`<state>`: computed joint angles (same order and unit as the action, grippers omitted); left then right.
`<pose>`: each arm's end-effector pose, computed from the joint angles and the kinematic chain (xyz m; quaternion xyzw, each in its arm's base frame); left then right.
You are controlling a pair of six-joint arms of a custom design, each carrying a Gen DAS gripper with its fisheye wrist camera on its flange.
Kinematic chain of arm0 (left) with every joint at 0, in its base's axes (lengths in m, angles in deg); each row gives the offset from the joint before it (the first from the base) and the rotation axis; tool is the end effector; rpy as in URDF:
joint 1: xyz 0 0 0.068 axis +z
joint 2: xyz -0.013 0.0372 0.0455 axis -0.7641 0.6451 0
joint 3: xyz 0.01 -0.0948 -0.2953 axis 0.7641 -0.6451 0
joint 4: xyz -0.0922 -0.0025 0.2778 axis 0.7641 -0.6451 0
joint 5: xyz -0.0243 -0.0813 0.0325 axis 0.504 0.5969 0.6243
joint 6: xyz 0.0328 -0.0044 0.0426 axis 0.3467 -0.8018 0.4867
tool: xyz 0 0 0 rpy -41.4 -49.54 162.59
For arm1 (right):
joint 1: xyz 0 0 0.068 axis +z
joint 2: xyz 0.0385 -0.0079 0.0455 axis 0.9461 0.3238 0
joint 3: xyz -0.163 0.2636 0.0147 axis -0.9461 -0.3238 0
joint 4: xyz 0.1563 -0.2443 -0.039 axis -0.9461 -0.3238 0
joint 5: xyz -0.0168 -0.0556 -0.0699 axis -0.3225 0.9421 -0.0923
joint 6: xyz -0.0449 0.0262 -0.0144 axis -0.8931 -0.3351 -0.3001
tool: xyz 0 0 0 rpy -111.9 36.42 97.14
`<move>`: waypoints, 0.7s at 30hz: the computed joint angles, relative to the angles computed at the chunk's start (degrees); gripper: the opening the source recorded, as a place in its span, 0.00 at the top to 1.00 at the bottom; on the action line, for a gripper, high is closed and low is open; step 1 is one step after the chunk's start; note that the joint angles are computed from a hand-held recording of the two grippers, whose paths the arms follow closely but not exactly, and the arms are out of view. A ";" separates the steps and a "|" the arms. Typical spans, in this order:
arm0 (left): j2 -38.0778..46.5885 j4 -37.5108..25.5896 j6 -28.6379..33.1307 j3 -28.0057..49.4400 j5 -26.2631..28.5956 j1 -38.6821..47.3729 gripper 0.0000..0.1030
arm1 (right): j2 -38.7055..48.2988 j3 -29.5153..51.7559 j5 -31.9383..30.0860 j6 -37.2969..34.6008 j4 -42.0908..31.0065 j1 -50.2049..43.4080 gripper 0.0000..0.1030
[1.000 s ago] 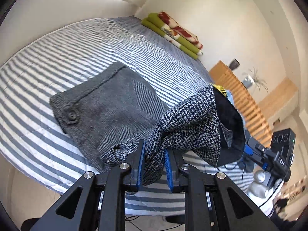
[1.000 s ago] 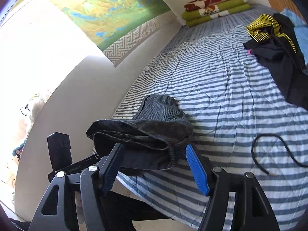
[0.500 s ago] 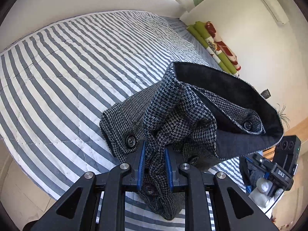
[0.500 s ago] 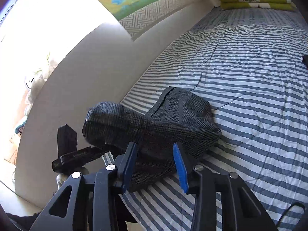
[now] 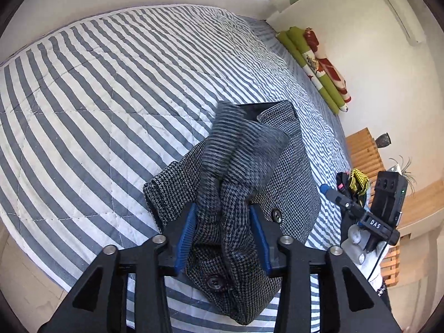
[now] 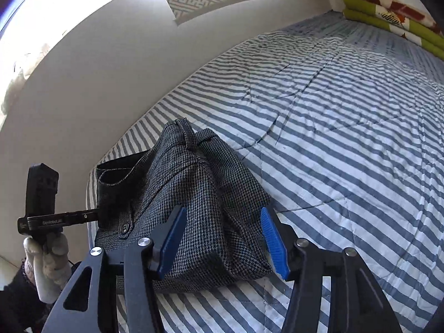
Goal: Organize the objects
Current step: 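Fold the jacket in half with the left tool toward the right tool, then open both tools and press the folded jacket bundle flat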
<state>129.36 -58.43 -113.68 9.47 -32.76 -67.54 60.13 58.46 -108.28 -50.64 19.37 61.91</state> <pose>0.1629 -0.0640 0.1844 -0.1231 0.9198 -0.2974 0.2245 0.2036 -0.0120 0.2410 -0.1303 0.9253 0.2490 0.2545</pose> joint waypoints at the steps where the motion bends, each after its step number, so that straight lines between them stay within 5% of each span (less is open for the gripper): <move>1: -2.53 -1.89 -0.88 -0.32 -1.24 -0.69 0.38 | 1.01 -0.25 -1.20 -1.44 -0.54 -0.07 0.49; 3: -7.71 -5.30 -2.09 -1.14 -3.31 -1.48 0.33 | 3.25 -0.57 -3.55 -4.44 -2.16 0.54 0.49; 8: -13.13 -10.02 -7.49 -1.93 -10.77 -11.70 0.33 | 4.50 -3.33 2.15 -2.63 1.59 5.25 0.50; 11: -7.63 -10.09 -9.14 -0.86 -16.33 -17.86 0.36 | 4.47 -2.20 -0.83 -3.09 -2.21 4.31 0.81; 12: -5.07 -10.45 -9.85 -0.40 -17.24 -17.99 0.36 | 3.37 -1.69 -0.81 -4.09 -3.88 4.04 0.84; 14: -4.92 -9.44 -11.34 -0.84 -15.52 -17.17 0.36 | 1.41 -1.52 5.94 -4.57 -4.15 5.75 0.85; 18: -8.35 -16.79 -13.43 4.38 -28.81 -27.54 0.38 | -3.81 -1.59 13.38 -5.97 -6.75 9.06 0.77; 21: -6.96 -17.41 -11.25 9.27 -34.26 -29.98 0.38 | -9.22 0.09 13.00 -5.16 -7.96 8.34 0.74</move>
<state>122.40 -75.84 -124.93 18.74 -67.01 -97.51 50.91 58.55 -95.28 -55.79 11.42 70.24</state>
